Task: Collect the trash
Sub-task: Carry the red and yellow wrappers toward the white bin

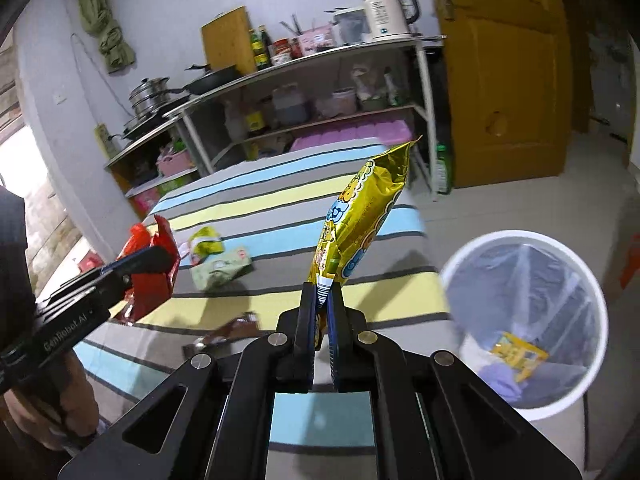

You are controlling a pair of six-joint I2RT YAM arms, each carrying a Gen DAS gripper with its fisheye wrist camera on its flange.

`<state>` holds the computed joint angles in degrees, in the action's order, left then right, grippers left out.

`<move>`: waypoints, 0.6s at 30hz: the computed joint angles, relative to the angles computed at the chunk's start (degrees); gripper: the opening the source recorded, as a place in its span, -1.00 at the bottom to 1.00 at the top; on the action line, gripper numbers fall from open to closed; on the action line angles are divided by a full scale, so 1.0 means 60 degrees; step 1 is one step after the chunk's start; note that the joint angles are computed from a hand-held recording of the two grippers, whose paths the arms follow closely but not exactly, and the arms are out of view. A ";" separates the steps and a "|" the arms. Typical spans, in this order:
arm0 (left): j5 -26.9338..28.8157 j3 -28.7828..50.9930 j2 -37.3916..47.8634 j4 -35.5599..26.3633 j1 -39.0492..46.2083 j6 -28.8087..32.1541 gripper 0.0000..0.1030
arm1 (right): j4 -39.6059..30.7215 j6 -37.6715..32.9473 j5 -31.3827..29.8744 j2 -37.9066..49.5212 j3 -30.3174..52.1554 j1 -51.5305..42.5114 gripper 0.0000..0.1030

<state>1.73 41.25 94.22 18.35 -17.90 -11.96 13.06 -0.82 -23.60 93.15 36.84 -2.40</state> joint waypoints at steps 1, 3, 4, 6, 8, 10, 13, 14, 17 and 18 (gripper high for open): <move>-0.0029 0.0187 0.0140 -0.0020 -0.0180 -0.0007 -0.82 | -0.0054 -0.0062 -0.0046 -0.0038 -0.0006 -0.0192 -0.89; -0.0072 0.0558 0.0453 -0.0071 -0.0483 -0.0018 -0.82 | -0.0120 -0.0203 -0.0176 -0.0092 -0.0047 -0.0573 -0.89; -0.0066 0.0814 0.0655 -0.0140 -0.0651 -0.0028 -0.82 | -0.0165 -0.0298 -0.0258 -0.0086 -0.0043 -0.0839 -0.89; -0.0063 0.1229 0.1007 -0.0217 -0.0930 -0.0036 -0.82 | -0.0207 -0.0416 -0.0370 -0.0083 -0.0070 -0.1201 -0.89; -0.0066 0.1667 0.1387 -0.0277 -0.1203 -0.0013 -0.82 | -0.0255 -0.0514 -0.0478 0.0014 -0.0008 -0.1598 -0.89; -0.0019 0.2185 0.1828 -0.0395 -0.1468 0.0005 -0.82 | -0.0305 -0.0621 -0.0570 0.0155 0.0080 -0.1981 -0.89; 0.0065 0.2913 0.2491 -0.0570 -0.1783 0.0025 -0.82 | -0.0376 -0.0788 -0.0707 0.0485 0.0289 -0.2554 -0.89; 0.0139 0.3243 0.2775 -0.0678 -0.1896 0.0029 -0.82 | -0.0360 -0.0840 -0.0741 0.0573 0.0306 -0.2689 -0.89; 0.0266 0.3981 0.3400 -0.0938 -0.2109 0.0078 -0.82 | -0.0480 -0.1052 -0.0846 0.0976 0.0553 -0.3163 -0.89; 0.0302 0.4279 0.3655 -0.1040 -0.2206 0.0078 -0.82 | -0.0524 -0.1123 -0.0855 0.1099 0.0631 -0.3280 -0.89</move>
